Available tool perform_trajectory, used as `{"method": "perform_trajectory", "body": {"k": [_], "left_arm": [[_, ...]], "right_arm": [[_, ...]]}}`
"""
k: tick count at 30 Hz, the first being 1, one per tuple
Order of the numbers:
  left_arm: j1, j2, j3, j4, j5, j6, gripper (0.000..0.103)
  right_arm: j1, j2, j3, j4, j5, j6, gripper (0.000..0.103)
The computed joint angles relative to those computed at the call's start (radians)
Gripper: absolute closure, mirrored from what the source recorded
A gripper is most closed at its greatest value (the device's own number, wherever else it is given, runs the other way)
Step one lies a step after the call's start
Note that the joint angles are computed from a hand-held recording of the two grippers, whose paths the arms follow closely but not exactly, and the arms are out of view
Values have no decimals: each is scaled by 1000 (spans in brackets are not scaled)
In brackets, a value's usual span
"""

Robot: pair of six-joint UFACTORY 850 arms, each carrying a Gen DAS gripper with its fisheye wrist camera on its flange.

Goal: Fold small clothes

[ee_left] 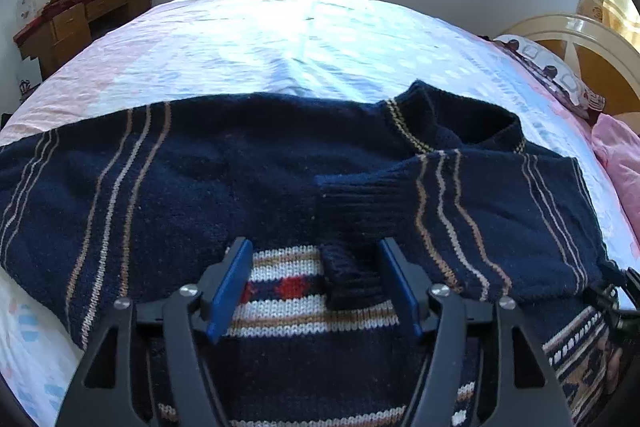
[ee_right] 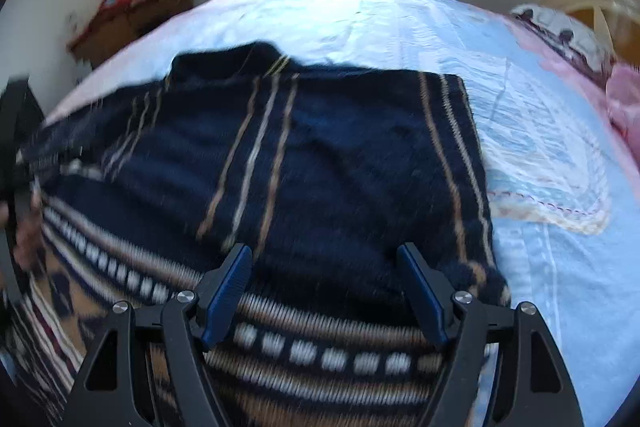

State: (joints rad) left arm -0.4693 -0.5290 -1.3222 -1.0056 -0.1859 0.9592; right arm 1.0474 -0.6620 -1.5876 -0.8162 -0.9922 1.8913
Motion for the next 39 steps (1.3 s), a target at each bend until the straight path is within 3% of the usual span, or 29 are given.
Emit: {"method": "perform_trajectory", "body": {"k": [3,7,13,16,18,29,35,39], "left_arm": [[-3,1,1,-9,-4,16,28],[-5,-1,-3,-21,-9,32,23],[7,0,4,-144,-44,155,16],[13,2,8,-186,-54,195,16],[19,3,11,-218,-66,225,15],[24,0,7,-224,-93,235,11],[15,-4,1,-178,-77,196,11],[12,-8,-4,-173,-75,190,11]], "right_arm": [[-1,-31,-70,74,-63,-97,28],[-17,-33,-127,-7,-24,10,28],[-54,-281,-501,-33,-216,-150,28],[-68,-410,-681,22,-284,-263,28],[-71,-438,-710,69,-282,-294,28],[-49,-354,-583,122,-201,-264,28],[-21,-350,-558,61,-206,-205,28],[-18,-235,-384,30,-86,-124,28]]}}
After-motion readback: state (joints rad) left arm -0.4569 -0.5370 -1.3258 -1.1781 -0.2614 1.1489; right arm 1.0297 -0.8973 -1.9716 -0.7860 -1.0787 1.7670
